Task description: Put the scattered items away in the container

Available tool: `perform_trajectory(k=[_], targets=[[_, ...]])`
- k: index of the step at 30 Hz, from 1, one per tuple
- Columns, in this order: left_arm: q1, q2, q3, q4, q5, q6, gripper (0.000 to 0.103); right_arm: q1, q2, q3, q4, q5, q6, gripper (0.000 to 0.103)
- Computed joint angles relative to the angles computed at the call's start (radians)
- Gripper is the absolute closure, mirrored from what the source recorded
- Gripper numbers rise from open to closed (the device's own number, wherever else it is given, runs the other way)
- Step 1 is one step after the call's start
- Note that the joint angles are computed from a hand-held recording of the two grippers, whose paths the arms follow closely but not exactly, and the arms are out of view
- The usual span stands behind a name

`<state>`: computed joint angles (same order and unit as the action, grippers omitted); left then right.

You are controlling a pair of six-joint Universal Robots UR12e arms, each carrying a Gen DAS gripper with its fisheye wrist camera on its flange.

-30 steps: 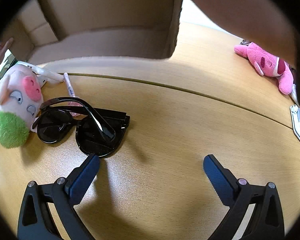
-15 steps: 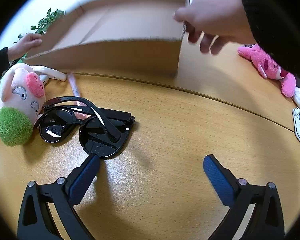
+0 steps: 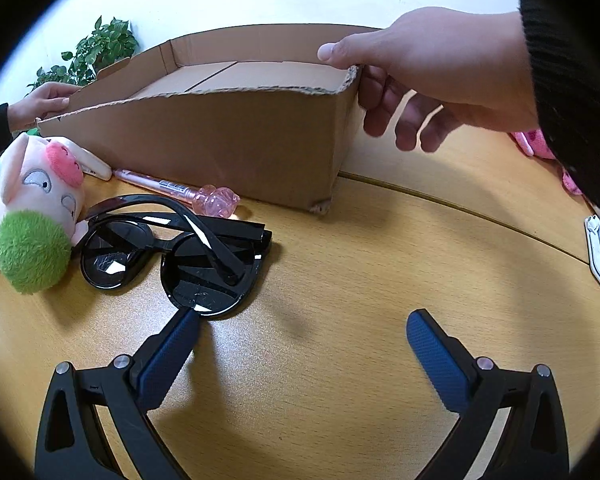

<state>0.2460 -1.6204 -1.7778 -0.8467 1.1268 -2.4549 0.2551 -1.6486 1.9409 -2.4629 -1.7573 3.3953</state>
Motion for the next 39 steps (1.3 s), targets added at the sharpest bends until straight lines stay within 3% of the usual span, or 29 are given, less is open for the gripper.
perform_trajectory(k=[24, 33, 35, 39], targets=[[-0.004, -0.007, -0.008, 0.020, 0.004, -0.010, 0.000, -0.001, -0.003, 0.003, -0.001, 0.001, 0.000, 0.000], [-0.007, 0.005, -0.022, 0.040, 0.035, -0.071, 0.000, 0.062, 0.003, -0.005, 0.037, -0.098, 0.152, 0.000], [0.007, 0.035, -0.050, 0.058, -0.002, -0.102, 0.000, 0.079, -0.009, 0.004, 0.045, -0.106, 0.168, 0.000], [0.053, 0.115, -0.095, 0.088, -0.144, -0.131, 0.000, 0.110, -0.024, 0.001, 0.074, -0.096, 0.225, 0.000]])
